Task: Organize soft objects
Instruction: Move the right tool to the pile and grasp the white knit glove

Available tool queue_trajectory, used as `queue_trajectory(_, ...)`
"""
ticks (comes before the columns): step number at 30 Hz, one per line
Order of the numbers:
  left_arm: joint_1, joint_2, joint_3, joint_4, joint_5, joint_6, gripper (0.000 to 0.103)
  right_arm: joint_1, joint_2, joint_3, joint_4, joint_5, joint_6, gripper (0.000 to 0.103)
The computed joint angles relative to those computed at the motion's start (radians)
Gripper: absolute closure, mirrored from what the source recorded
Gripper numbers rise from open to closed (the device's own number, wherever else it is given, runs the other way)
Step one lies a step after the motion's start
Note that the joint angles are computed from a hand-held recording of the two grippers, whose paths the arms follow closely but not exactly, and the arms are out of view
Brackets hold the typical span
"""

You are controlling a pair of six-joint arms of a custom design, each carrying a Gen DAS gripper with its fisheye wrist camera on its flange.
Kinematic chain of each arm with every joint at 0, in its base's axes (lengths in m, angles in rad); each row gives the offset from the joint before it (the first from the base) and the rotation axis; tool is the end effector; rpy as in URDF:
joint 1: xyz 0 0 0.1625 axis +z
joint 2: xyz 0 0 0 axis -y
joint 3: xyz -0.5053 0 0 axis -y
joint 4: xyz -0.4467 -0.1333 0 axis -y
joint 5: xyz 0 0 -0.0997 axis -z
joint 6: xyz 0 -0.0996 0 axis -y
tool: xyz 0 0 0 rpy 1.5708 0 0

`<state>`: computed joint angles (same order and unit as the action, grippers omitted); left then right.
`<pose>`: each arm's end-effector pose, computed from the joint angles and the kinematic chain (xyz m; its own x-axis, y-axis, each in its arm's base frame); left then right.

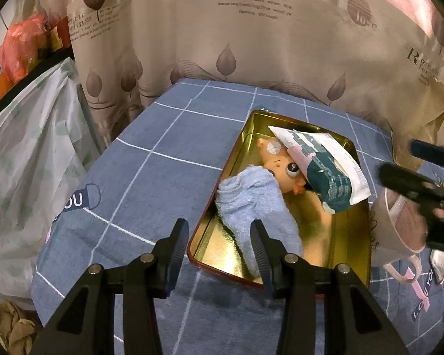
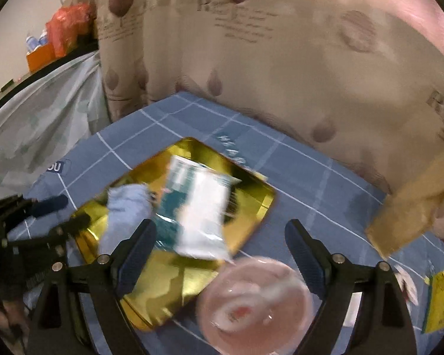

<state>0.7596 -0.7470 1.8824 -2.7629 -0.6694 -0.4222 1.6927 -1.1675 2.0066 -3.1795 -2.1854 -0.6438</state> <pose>-0.3346 -0.6093 0.0447 -0.7158 0.1008 -0.6910 0.4721 0.7990 -0.3725 0.1513 -0.6111 0.3058 -0.6352 -0.1888 0.7489 -0.5859 0.7496 -0.3080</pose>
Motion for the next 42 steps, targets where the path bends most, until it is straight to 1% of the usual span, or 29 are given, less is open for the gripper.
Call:
queue_trajectory(6, -0.007, 0.005, -0.002, 0.011, 0.013, 0.000, 0.059, -0.070, -0.114, 0.067, -0.069, -0.059, -0.045, 0.017)
queue_trajectory(12, -0.018, 0.012, -0.003, 0.012, 0.020, 0.012, 0.059, -0.175, -0.241, 0.121, -0.085, -0.106, -0.015, 0.017)
queue_trajectory(15, -0.023, 0.017, -0.005, 0.013, 0.022, 0.019, 0.059, -0.236, -0.310, 0.161, -0.069, -0.114, 0.017, 0.017)
queue_trajectory(18, -0.028, 0.020, -0.007, 0.014, 0.026, 0.023, 0.059, -0.287, -0.366, 0.204, -0.051, -0.111, 0.030, 0.017)
queue_trajectory(22, -0.036, 0.023, -0.008, 0.014, 0.026, 0.028, 0.058, -0.350, -0.433, 0.256, -0.011, -0.060, 0.055, 0.017)
queue_trajectory(25, -0.046, 0.029, -0.010, 0.015, 0.032, 0.036, 0.056, -0.379, -0.448, 0.276, 0.001, -0.028, 0.063, 0.017)
queue_trajectory(29, -0.063, 0.036, -0.014, 0.011, 0.031, 0.055, 0.055, -0.401, -0.444, 0.291, 0.004, 0.012, 0.062, 0.017)
queue_trajectory(31, -0.073, 0.038, -0.017, 0.009, 0.021, 0.059, 0.054, -0.405, -0.429, 0.293, -0.004, 0.016, 0.040, 0.017)
queue_trajectory(34, -0.090, 0.043, -0.021, 0.005, -0.005, 0.062, 0.053, -0.402, -0.402, 0.292, -0.029, 0.015, -0.015, 0.017)
queue_trajectory(35, -0.096, 0.047, -0.024, 0.004, -0.016, 0.063, 0.053, -0.401, -0.392, 0.292, -0.045, 0.015, -0.036, 0.018)
queue_trajectory(37, -0.107, 0.059, -0.033, 0.005, -0.041, 0.066, 0.052, -0.400, -0.373, 0.297, -0.093, 0.012, -0.082, 0.024)
queue_trajectory(39, -0.117, 0.076, -0.054, 0.019, -0.064, 0.071, 0.052, -0.409, -0.369, 0.300, -0.096, 0.026, -0.094, 0.035)
queue_trajectory(40, -0.124, 0.087, -0.066, 0.024, -0.076, 0.078, 0.052, -0.416, -0.375, 0.303, -0.094, 0.046, -0.090, 0.037)
queue_trajectory(41, -0.128, 0.093, -0.072, 0.022, -0.082, 0.086, 0.052, -0.421, -0.377, 0.307, -0.105, 0.057, -0.093, 0.042)
queue_trajectory(42, -0.136, 0.106, -0.085, 0.019, -0.091, 0.099, 0.052, -0.424, -0.378, 0.310, -0.117, 0.063, -0.098, 0.049)
